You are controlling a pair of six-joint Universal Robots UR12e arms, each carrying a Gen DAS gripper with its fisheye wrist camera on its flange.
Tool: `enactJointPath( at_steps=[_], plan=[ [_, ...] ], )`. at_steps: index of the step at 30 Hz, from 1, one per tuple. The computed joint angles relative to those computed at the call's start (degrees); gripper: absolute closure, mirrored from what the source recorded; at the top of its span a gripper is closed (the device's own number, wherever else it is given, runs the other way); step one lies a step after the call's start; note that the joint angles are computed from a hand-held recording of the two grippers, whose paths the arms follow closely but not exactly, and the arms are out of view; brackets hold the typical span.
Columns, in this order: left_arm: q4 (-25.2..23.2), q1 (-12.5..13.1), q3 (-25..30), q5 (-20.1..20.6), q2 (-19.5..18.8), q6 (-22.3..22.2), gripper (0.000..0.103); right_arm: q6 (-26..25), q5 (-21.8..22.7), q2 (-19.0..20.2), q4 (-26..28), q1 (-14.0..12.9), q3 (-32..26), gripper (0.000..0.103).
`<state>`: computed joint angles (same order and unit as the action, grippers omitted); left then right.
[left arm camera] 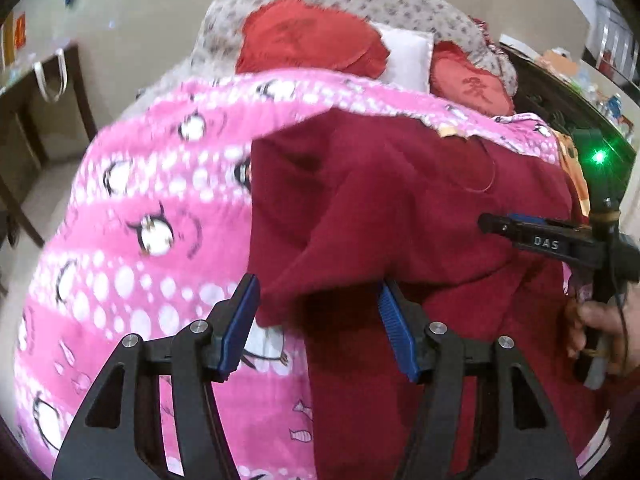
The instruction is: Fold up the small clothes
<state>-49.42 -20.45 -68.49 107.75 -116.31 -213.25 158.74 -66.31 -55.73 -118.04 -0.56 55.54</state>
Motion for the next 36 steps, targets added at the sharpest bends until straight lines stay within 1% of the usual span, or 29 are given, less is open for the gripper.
enactJointPath(
  at_steps=[1,2,3,4,5,7,8,10,12,13,15,16,18,19,20,22,23,24,25,26,27,28,29,30,31,32,33,34,36],
  plan=[
    [-0.3,-0.1,0.2,0.2,-0.1,-0.3,0.042,-0.6,-1.3,-0.1,-1.7,0.4,0.5,0.062],
    [-0.2,-0.3,0.1,0.7,0.0,-0.4,0.042,-1.1,-1.8,-0.1,-2.3,0.6,0.7,0.074],
    [0.9,-0.4,-0.3,1.7,0.3,-0.5,0.042,-1.7,-0.4,-0.2,-1.5,0.4,0.4,0.089],
    [1.6,-0.6,-0.6,2.4,0.6,-0.7,0.042,-1.6,1.3,-0.4,-1.3,0.0,0.3,0.093],
    [2.6,-0.5,-0.8,3.0,0.7,-0.9,0.042,-1.2,1.8,-1.0,-3.3,-0.2,0.9,0.094],
    [3.4,-0.1,-1.2,3.0,1.1,-2.1,0.042,-1.5,1.1,-2.5,-10.2,-0.6,3.0,0.094],
    [3.3,0.1,-1.3,2.6,1.3,-2.5,0.042,-1.6,1.0,-2.9,-11.8,-0.7,3.2,0.095],
    [2.4,0.5,-1.1,1.9,1.2,-3.8,0.043,-0.9,1.1,-3.2,-13.9,-1.4,2.8,0.095],
    [2.0,0.7,-1.0,1.2,1.3,-4.6,0.043,0.9,0.4,-2.7,-13.7,-1.9,1.5,0.095],
    [3.1,0.7,-1.6,0.7,1.6,-4.9,0.043,1.6,-0.8,-2.6,-14.4,-2.0,1.2,0.095],
    [5.4,0.5,-2.8,0.6,2.1,-5.4,0.042,2.3,-5.2,-2.3,-15.9,-2.1,0.8,0.095],
    [5.5,0.4,-3.0,0.9,2.1,-5.3,0.042,2.6,-6.8,-2.0,-16.4,-2.2,0.5,0.095],
    [3.0,0.3,-2.4,0.9,1.7,-4.7,0.042,3.2,-12.4,-1.2,-17.3,-2.1,-0.1,0.095],
    [1.5,0.3,-1.9,0.6,1.4,-4.7,0.042,3.4,-14.2,-0.6,-16.5,-2.1,-0.6,0.095],
    [-0.3,0.4,-1.3,-0.1,0.9,-5.0,0.042,3.9,-15.2,0.1,-13.7,-2.3,-1.6,0.095],
    [-0.9,0.7,-1.2,-1.4,0.6,-5.2,0.042,4.0,-14.9,1.7,-6.9,-2.5,-4.4,0.095],
    [-1.0,0.7,-1.2,-1.4,0.5,-5.5,0.042,4.0,-15.1,1.9,-5.7,-2.5,-5.0,0.095],
    [-1.1,0.7,-1.1,-1.3,0.3,-5.6,0.042,4.5,-14.6,1.6,-5.7,-2.6,-4.9,0.094],
    [-1.4,0.7,-0.9,-1.1,0.1,-5.6,0.042,5.5,-12.8,1.0,-6.4,-3.0,-4.3,0.094],
    [-1.7,0.8,-0.8,-1.0,0.0,-5.8,0.042,7.1,-9.7,0.2,-7.6,-3.4,-3.6,0.089],
    [-2.1,0.9,-0.6,-0.8,-0.2,-6.1,0.042,8.7,-6.3,-0.4,-8.4,-3.8,-3.2,0.071],
    [-2.7,1.0,-0.4,-0.8,-0.5,-6.6,0.042,9.6,-3.4,-0.5,-8.4,-3.8,-3.3,0.057],
    [-3.1,1.1,-0.3,-1.0,-0.6,-7.3,0.042,9.3,1.6,-0.5,-7.5,-3.8,-3.6,0.033],
    [-3.1,1.4,-0.4,-1.7,-0.7,-8.0,0.042,6.8,6.7,-0.3,-4.2,-3.7,-4.6,0.027],
    [-2.7,1.6,-0.6,-2.3,-0.6,-8.6,0.042,1.9,12.6,0.3,1.5,-3.0,-6.1,0.027],
    [-2.2,1.8,-1.1,-3.0,-0.5,-9.2,0.042,-2.4,16.0,1.1,7.1,-2.6,-8.1,0.027],
    [-1.5,1.9,-1.5,-3.6,-0.3,-9.7,0.042,-6.2,17.7,1.8,11.5,-1.7,-9.7,0.027],
    [-1.0,2.0,-2.0,-3.9,-0.1,-10.0,0.042,-9.5,18.7,2.4,14.7,-0.6,-10.9,0.027],
    [-0.5,2.1,-2.6,-4.3,0.3,-10.5,0.042,-14.9,20.3,4.2,19.0,1.6,-13.9,0.027]
  ],
)
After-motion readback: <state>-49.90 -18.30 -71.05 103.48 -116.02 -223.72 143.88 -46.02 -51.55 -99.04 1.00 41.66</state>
